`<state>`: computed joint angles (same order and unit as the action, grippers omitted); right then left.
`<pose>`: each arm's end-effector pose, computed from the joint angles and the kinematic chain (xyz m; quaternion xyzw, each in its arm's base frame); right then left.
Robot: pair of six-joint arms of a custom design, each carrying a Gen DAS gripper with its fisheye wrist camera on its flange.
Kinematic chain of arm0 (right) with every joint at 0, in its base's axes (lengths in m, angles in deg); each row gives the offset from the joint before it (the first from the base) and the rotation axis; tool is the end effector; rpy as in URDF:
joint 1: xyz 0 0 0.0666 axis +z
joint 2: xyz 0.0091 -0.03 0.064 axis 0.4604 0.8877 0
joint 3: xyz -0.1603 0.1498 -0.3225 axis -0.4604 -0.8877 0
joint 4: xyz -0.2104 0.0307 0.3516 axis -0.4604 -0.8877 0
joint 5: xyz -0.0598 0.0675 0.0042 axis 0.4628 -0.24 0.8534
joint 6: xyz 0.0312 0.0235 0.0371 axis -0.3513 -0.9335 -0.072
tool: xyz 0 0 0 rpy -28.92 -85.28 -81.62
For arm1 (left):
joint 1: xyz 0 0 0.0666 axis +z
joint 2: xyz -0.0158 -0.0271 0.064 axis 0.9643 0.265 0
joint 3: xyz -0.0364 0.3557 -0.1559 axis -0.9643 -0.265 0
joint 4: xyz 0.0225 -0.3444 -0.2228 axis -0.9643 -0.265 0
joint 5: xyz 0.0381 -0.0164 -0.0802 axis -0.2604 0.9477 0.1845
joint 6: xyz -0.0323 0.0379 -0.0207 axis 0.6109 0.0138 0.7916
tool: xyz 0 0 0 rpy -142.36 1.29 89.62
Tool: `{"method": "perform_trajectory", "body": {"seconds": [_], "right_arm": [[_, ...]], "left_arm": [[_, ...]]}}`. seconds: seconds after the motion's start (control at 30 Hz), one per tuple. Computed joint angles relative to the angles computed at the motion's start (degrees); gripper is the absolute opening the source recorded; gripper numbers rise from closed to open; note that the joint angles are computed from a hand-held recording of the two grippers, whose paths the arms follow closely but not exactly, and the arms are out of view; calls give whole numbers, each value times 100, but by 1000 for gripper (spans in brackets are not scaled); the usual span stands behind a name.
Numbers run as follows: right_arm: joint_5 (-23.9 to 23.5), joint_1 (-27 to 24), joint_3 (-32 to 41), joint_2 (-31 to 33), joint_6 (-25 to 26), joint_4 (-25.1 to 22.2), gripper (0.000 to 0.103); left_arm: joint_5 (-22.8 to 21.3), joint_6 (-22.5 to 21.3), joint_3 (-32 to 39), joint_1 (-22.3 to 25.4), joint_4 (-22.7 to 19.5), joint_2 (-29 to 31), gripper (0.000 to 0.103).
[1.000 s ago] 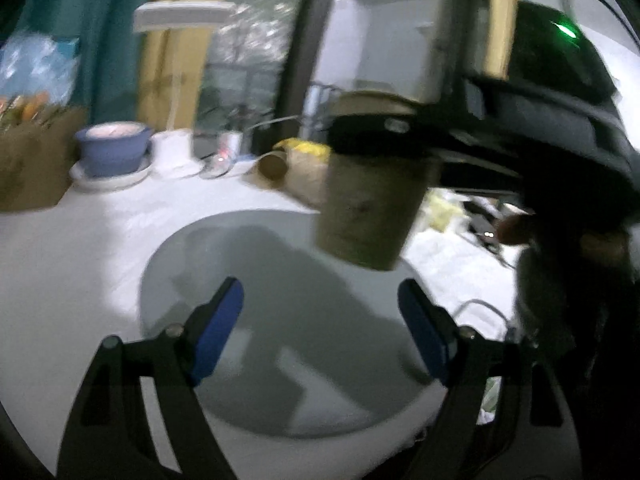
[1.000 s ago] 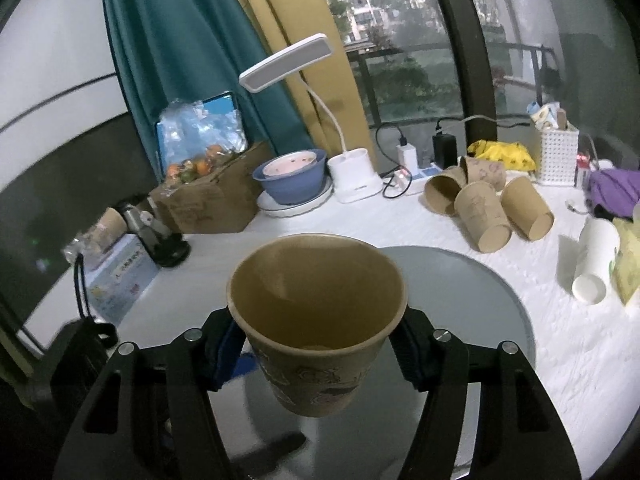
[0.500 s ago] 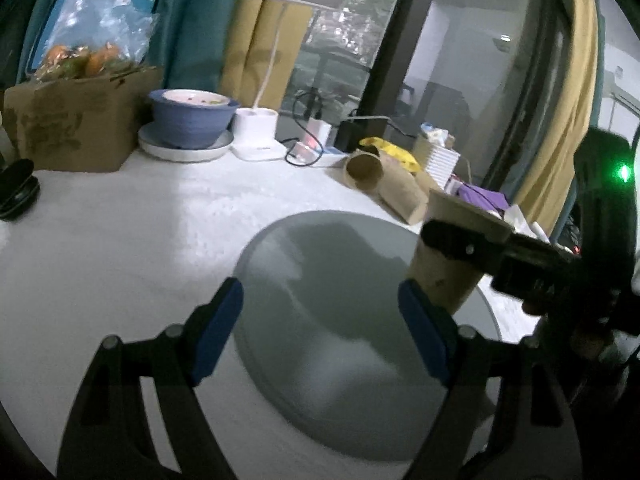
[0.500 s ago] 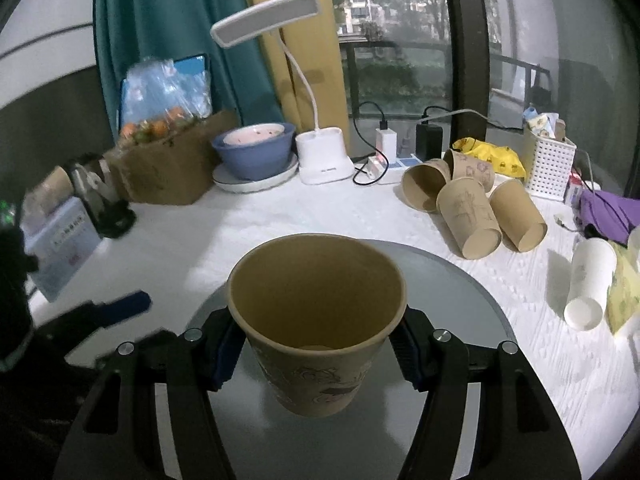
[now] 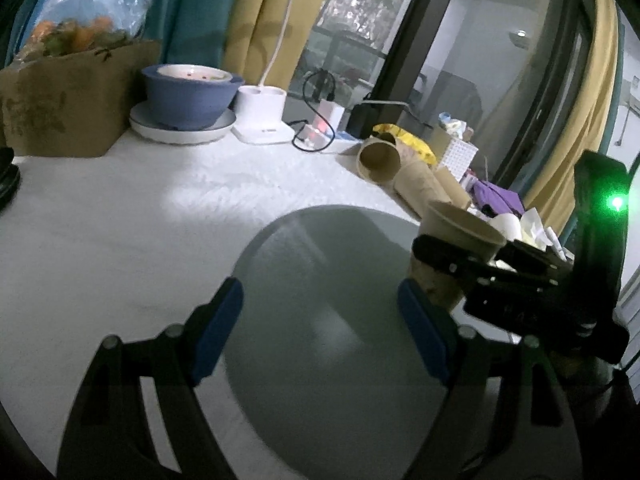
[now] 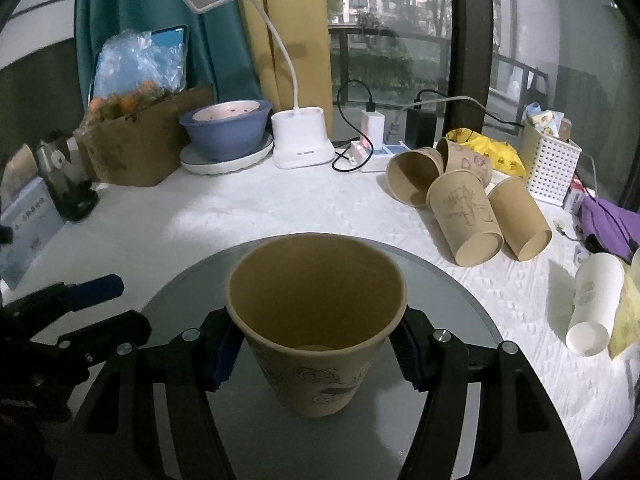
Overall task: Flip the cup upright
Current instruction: 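Lower the tan cup onto the grey mat with the right gripper and open it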
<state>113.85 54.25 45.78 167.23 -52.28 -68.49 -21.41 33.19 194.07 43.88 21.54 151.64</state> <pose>0.5794 0.2715 0.4108 0.0864 0.8794 -0.0579 0.4646 0.6352 -0.3892 0.4340 0.1905 0.8673 -0.2752 0.3685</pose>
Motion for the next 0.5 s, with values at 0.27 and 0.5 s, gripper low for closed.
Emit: {"method": "perform_trajectory", "body": {"seconds": [0.27, 0.5], "right_arm": [[84, -4, -36, -8, -28, -64, 67], [207, 19, -68, -42, -162, -178, 69]], "left_arm": [[-17, 28, 182, -48, -145, 121, 81], [-201, -68, 117, -91, -133, 62, 81]]}}
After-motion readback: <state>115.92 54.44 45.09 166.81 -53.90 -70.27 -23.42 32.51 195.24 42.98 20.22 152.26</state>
